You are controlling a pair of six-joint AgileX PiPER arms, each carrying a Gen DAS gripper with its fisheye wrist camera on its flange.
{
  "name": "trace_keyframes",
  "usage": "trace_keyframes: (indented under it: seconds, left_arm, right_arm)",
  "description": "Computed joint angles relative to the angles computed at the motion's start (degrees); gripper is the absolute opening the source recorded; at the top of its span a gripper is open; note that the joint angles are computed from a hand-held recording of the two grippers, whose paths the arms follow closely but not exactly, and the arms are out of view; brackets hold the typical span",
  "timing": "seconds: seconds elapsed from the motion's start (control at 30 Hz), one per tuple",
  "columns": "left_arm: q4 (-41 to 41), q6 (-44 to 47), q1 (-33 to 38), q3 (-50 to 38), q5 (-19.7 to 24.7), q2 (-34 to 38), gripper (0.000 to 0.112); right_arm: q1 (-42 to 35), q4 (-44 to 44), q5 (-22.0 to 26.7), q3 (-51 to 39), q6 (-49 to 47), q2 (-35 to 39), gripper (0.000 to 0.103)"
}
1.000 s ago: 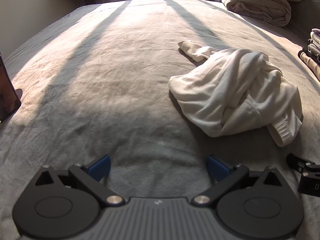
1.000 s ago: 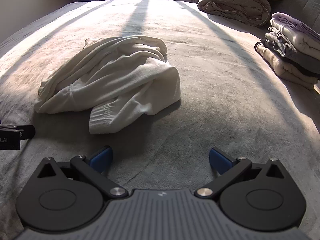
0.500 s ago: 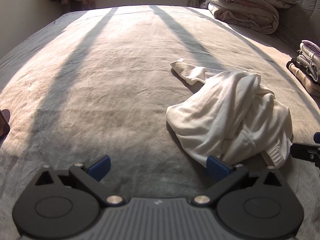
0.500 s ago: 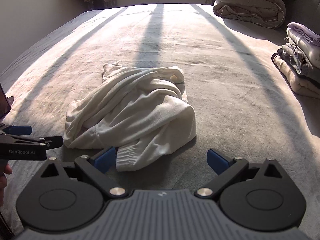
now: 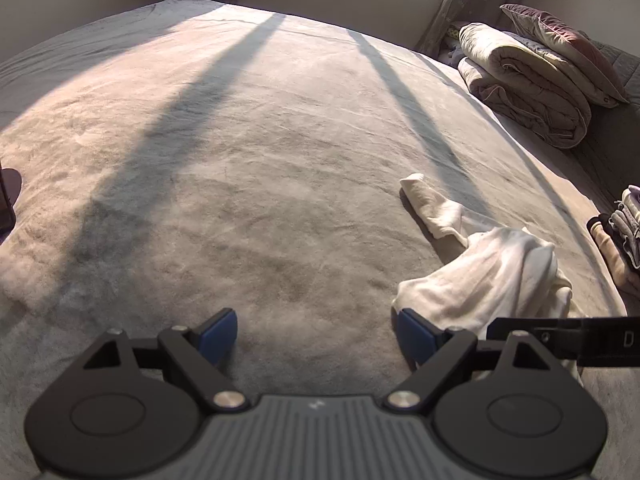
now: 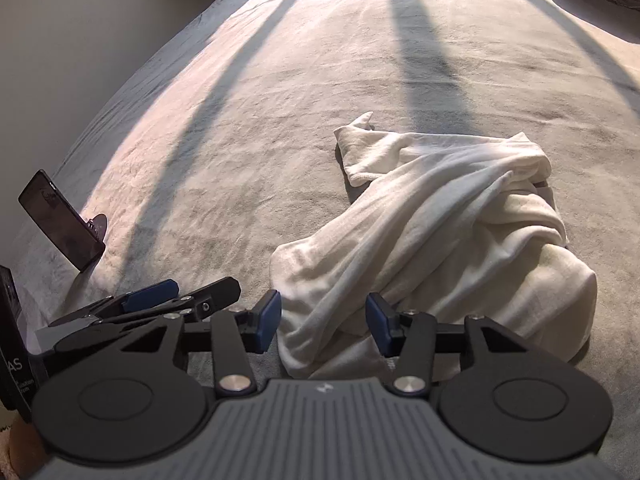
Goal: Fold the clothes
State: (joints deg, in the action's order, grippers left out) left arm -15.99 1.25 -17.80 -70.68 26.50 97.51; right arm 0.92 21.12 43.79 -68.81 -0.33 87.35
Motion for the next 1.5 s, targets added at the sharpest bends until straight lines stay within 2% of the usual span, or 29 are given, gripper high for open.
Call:
trace_keyframes:
  seconds: [0.03,0.07,0.1,0.3,0.5,0.6,0.77,0.9,1.0,1.23,1.33,1.43,1.5]
  left_arm:
    - [-0.5,0.0,0.3,-0.3,0.1,0.2,0.088]
    - [-1.1,0.0,0.5,-0.5,0.2,0.3,0.088]
    - [-1.7,0.2,0.6,-0.7,0.2,0.3,0.088]
    - [-3.2,1.3,-0.1,-1.5,0.5,0.6,0.088]
    - [-4.8,0.5,-0.8,-3.5,2.4,2.0,0.088]
    - [-6.9,1.7,-1.4,-4.3,3.2,2.4,0.088]
    - [-7.2,1.4,-3.3,-5.4,3.4,3.6,0.087]
    - [-11.1,3.3,-3.8,-6.8,4.2,5.2,0.082]
    - [-13.8,4.2,-4.2,-7.4,4.3,6.6,0.079]
    - [-9.3,-0.4,-7.0,-7.3,0.3,7.6,0.074]
    - [-8.8,-0.6,-7.4,-7.3,-0.3,7.6,0.072]
    - [-9.2,-0.6,-7.5,-7.1,-0.9,7.6,0.064]
    - [-12.2,1.9,-7.0,-6.9,-0.6,7.4,0.061]
  right_arm:
    - [0.1,-0.1,0.4,-1.0,0.4,1.2,0.039]
    - [0.2,-0.7,0.4,-1.7,0.9,2.1,0.025]
    - [0.1,-1.3,0.3,-2.3,1.1,2.7,0.0]
    - [-1.3,-5.7,-2.4,-3.8,2.7,1.2,0.002]
    - [-4.9,-11.4,-2.0,-5.0,4.7,-1.7,0.002]
    - [-7.2,-15.9,-3.5,-3.5,7.0,-4.1,0.002]
    - [-13.2,-18.4,-5.0,0.6,8.0,-8.0,0.002]
    - [-18.9,-17.8,-5.9,4.2,6.5,-10.7,0.002]
    - [-23.9,-14.4,-6.5,7.0,3.2,-12.3,0.002]
    - [-32.5,-8.4,-7.3,13.0,-3.0,-14.1,0.002]
    - [-35.2,-6.0,-7.9,15.6,-5.9,-14.8,0.002]
    - [-35.3,-3.8,-8.6,17.8,-8.9,-16.3,0.002]
    - [-35.4,-2.2,-9.0,19.3,-11.0,-17.3,0.008]
